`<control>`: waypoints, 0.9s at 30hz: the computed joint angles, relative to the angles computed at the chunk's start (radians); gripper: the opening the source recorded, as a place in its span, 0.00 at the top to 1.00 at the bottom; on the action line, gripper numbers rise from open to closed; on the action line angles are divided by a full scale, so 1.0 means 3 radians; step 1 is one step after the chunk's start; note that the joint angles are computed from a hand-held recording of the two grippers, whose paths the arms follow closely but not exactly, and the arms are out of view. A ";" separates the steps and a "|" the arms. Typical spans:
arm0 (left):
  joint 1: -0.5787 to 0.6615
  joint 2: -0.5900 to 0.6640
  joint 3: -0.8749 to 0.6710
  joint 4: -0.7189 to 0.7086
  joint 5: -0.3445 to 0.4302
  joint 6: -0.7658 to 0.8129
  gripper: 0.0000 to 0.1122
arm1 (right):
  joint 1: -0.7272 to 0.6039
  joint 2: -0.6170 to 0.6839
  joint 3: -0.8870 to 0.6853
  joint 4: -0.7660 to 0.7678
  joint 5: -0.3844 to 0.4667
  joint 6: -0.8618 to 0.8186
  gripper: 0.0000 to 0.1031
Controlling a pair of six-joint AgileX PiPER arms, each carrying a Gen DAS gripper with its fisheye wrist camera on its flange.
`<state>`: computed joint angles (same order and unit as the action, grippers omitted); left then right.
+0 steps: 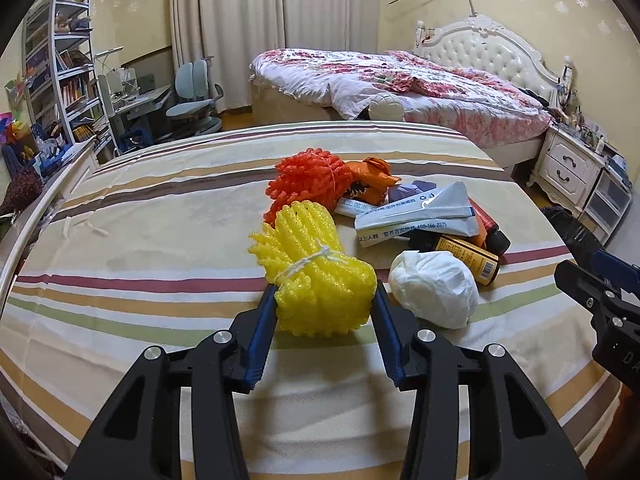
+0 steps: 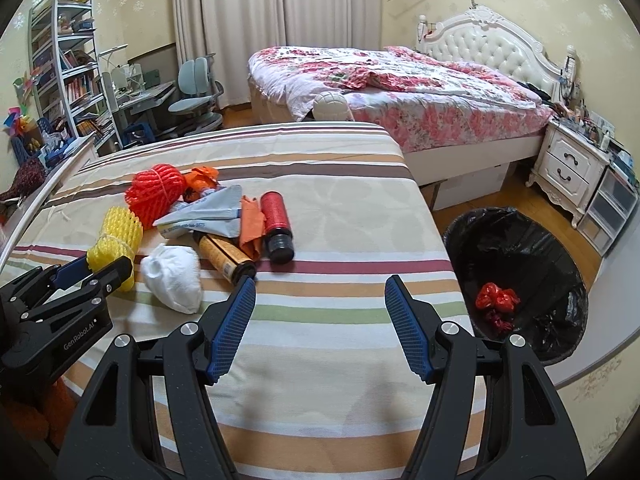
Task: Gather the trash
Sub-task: 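Return the left tool to the bed and grasp the yellow foam net, then grasp the white plastic bag with the right tool while the left tool holds the net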
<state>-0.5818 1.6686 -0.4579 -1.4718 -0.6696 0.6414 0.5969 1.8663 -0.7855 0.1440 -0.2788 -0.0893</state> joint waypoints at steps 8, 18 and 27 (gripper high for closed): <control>0.0063 -0.0265 0.0316 -0.0072 -0.0050 -0.0007 0.59 | 0.0267 0.0022 -0.0090 -0.0064 0.0069 0.0033 0.36; 0.0189 -0.0419 0.0622 -0.0011 -0.0166 -0.0162 0.59 | 0.0606 0.0247 -0.0439 0.0251 0.0312 -0.0304 0.36; 0.0497 -0.0503 0.0775 0.0299 -0.0048 -0.0382 0.59 | 0.0692 0.0516 -0.0789 0.1153 0.0611 -0.1235 0.50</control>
